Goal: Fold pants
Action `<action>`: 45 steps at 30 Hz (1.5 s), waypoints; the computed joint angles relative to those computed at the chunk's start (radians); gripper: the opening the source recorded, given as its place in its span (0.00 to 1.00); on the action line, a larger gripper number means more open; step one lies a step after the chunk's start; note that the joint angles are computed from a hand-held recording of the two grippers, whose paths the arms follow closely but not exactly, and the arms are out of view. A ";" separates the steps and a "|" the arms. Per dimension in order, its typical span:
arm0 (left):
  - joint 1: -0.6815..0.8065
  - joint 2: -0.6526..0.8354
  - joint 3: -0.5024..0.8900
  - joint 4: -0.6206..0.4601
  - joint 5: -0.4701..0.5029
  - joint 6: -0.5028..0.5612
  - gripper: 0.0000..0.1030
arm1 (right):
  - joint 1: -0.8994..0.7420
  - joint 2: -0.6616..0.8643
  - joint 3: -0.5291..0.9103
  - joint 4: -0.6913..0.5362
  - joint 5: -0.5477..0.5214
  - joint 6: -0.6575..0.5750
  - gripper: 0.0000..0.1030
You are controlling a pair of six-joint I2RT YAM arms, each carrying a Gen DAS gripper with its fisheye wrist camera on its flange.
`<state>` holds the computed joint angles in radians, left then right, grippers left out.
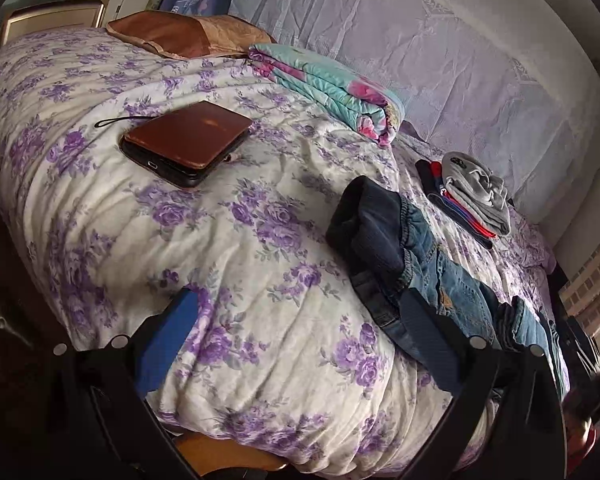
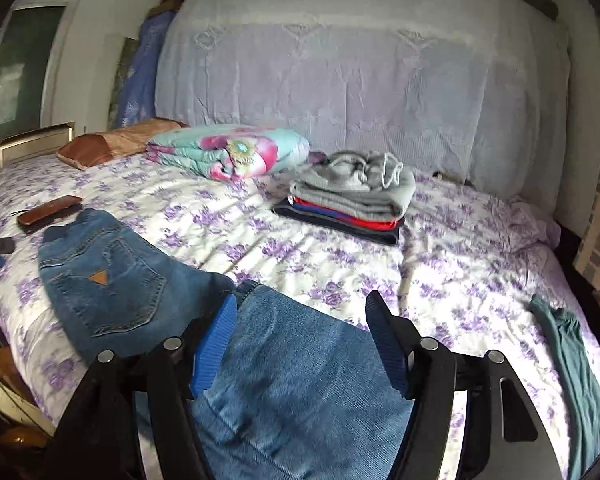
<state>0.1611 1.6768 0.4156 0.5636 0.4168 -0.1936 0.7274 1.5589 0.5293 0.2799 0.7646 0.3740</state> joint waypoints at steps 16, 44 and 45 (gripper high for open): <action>-0.105 0.016 0.009 -0.024 -0.124 0.065 0.96 | -0.179 0.341 0.299 -0.157 -0.359 0.006 0.82; -0.177 0.150 0.198 -0.122 0.140 -0.104 0.95 | 0.008 -0.081 -0.262 0.064 -0.121 0.167 0.96; -0.182 0.154 0.214 -0.142 0.163 -0.111 0.95 | 0.027 -0.134 -0.286 0.059 -0.067 0.176 0.97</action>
